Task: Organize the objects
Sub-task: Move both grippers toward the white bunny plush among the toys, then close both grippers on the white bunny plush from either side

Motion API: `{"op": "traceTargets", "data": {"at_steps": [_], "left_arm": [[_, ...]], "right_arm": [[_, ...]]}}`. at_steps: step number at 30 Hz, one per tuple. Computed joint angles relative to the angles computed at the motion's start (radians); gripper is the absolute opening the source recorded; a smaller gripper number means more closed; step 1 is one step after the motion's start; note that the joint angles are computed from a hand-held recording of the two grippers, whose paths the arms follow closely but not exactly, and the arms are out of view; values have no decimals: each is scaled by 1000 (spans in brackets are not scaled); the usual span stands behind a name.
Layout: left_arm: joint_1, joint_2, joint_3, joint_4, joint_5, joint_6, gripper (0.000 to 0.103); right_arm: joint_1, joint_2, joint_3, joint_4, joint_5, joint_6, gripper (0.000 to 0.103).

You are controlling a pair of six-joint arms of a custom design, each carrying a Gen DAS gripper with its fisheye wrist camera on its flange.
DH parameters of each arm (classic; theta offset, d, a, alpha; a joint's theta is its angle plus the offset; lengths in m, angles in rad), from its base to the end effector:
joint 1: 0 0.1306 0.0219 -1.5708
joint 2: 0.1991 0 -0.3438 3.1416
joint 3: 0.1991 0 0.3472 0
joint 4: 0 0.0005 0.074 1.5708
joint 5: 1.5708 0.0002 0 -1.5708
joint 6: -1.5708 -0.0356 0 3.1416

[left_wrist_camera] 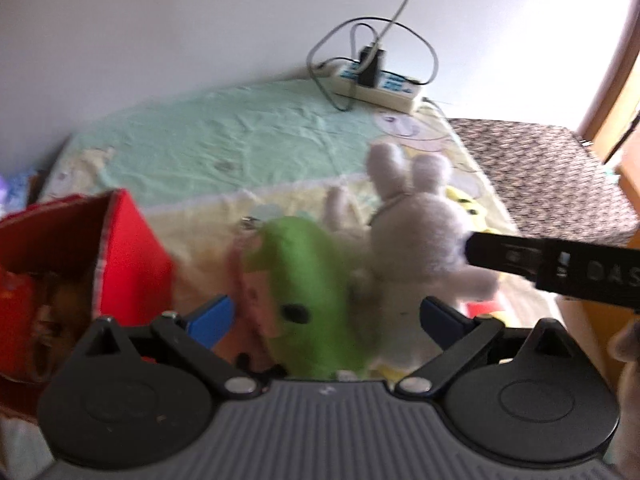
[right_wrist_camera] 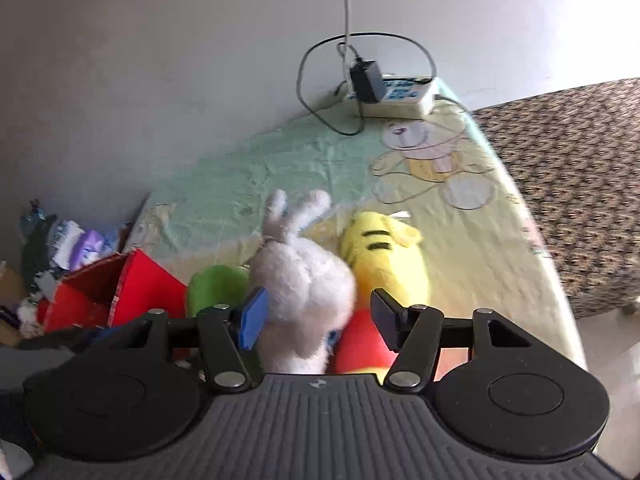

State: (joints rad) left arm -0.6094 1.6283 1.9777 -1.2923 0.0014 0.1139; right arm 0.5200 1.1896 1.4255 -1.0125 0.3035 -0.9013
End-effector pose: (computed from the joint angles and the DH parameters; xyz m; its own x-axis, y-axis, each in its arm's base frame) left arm 0.4094 -0.2864 0.4932 -0.7244 0.3671 -0.5835 0.4939 0.8668 -0.0679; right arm 0.3302 0.1762 0.4740 -0.6042 0.5163 -0.6069 0.2975 0.8527 0.4293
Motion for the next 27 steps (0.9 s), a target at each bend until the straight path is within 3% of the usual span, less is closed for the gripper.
{"op": "traceTargets", "data": {"at_steps": [3,9,14,17,19,22,27], "left_arm": [[4,-4,-12,35,56,0,102],[-12,36,18,46,84,-48,102],[-10,65,38,57,130,-43,100],[-9,71,36,70,154,-47,89],[-2,90,56,46,199,-45,72],[6,102,61,27,254,-39,55],[-1,70,23,66,248,-59,51]], "right_arm": [[-16,12,2,26,-28,48,61],[-56,38,-1,46,-110,70,61],[-69,41,-12,67,-135,84,57],[-71,40,-24,80,-145,85,53],[-71,33,-32,91,-151,82,49],[-73,25,-39,99,-157,81,45],[-68,6,-53,117,-153,64,44]]}}
